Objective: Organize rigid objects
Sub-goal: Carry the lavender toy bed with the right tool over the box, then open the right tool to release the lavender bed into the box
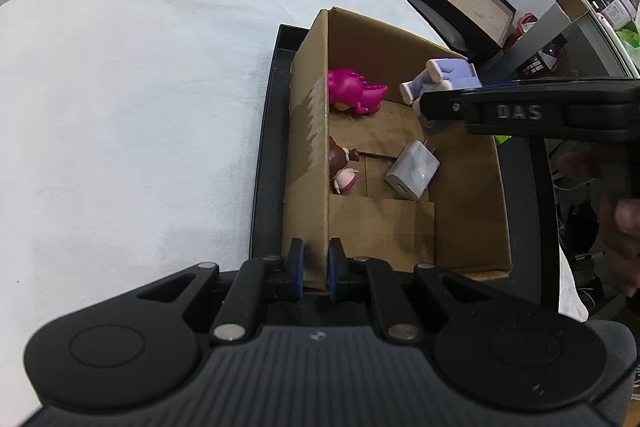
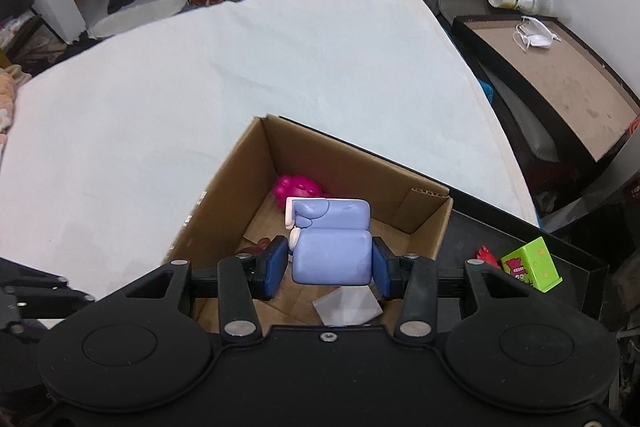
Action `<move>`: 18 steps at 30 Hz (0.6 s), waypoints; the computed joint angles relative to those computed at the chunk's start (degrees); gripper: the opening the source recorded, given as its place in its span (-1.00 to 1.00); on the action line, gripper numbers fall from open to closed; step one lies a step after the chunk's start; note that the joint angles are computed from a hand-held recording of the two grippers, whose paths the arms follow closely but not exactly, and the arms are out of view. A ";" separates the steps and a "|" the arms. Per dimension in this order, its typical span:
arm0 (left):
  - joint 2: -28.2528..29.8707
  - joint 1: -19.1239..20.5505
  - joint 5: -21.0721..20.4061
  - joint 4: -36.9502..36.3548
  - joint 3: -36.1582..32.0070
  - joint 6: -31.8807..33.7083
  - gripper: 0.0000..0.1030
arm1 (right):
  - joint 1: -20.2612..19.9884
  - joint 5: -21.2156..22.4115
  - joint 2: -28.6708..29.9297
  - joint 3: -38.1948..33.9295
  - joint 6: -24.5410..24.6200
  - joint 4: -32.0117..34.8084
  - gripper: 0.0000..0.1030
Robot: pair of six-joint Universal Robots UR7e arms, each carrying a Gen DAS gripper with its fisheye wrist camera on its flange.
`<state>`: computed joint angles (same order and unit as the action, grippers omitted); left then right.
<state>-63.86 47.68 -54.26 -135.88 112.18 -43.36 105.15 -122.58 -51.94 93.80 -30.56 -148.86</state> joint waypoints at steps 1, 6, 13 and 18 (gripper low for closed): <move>-0.05 0.02 -0.06 -0.12 0.07 0.08 -0.79 | -0.03 -0.46 0.31 -0.18 -0.04 -0.07 -0.16; -0.22 0.12 -0.31 -0.69 0.32 0.37 -0.78 | -0.19 -2.94 1.85 -0.65 -1.71 -2.00 -0.16; -0.51 -0.05 -0.13 -1.26 0.75 0.37 -0.80 | -0.31 -4.67 2.60 -1.01 -2.40 -6.11 0.01; -0.44 0.01 -0.24 -1.47 0.69 -0.23 -0.80 | -0.56 -2.87 0.61 -0.84 -2.09 -5.26 0.01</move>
<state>-64.30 47.69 -54.50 -137.34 112.87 -43.59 104.59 -125.45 -51.33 92.96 -32.65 -154.12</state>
